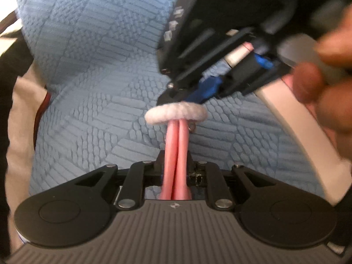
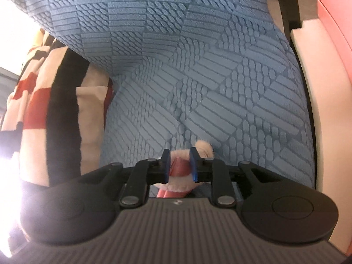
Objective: Organize objects
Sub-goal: 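Slide the white ring over the strip tip held by the left gripper, then push the white ring down along the folded strip with the right gripper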
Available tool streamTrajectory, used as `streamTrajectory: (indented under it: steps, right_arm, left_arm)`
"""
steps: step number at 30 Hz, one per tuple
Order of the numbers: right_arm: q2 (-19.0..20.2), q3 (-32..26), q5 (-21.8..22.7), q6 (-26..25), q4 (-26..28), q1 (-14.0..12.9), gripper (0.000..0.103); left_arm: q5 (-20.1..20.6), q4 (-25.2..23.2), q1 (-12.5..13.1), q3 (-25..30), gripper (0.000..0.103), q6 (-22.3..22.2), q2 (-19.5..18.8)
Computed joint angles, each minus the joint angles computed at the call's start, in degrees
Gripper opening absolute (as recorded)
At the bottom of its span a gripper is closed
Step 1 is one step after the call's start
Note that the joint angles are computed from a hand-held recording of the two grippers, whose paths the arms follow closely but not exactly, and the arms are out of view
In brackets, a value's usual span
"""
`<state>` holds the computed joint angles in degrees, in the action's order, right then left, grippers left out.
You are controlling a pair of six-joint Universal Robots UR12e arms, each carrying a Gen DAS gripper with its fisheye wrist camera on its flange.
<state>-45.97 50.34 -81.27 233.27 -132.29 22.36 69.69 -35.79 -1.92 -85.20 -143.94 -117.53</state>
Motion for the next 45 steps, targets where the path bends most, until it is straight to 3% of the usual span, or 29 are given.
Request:
streamTrajectory:
  steps: [5,9,14,18,31,38,45]
  right_arm:
    - [-1.7,2.9,1.7,0.5,-3.2,-0.1,0.02]
    - [-2.6,4.6,1.9,1.2,-7.0,0.0,0.02]
    - [-2.9,5.0,1.9,2.0,-8.7,-0.2,0.021]
    - [-2.7,5.1,2.4,2.5,-9.6,-0.4,0.02]
    - [-1.2,4.6,7.6,3.8,-11.6,-1.6,0.02]
    - [-0.6,4.3,10.9,6.1,-11.9,-2.4,0.023]
    - [-1.5,6.0,10.9,6.4,-13.6,-2.7,0.023]
  left_arm:
    - [2.8,5.0,-0.8,-1.9,0.019,0.3,0.5]
    - [5.2,14.0,-1.3,-4.8,0.017,2.7,1.2]
    - [6.6,25.2,-1.9,-8.0,0.017,9.2,1.3]
    - [7.0,30.4,-2.1,-9.7,0.016,12.0,1.6]
    - [6.4,35.4,-2.0,-10.1,0.013,16.0,0.9]
    - [6.8,33.1,-2.1,-9.4,0.013,14.4,0.8]
    - [8.4,31.5,-2.3,-9.0,0.014,12.6,0.7]
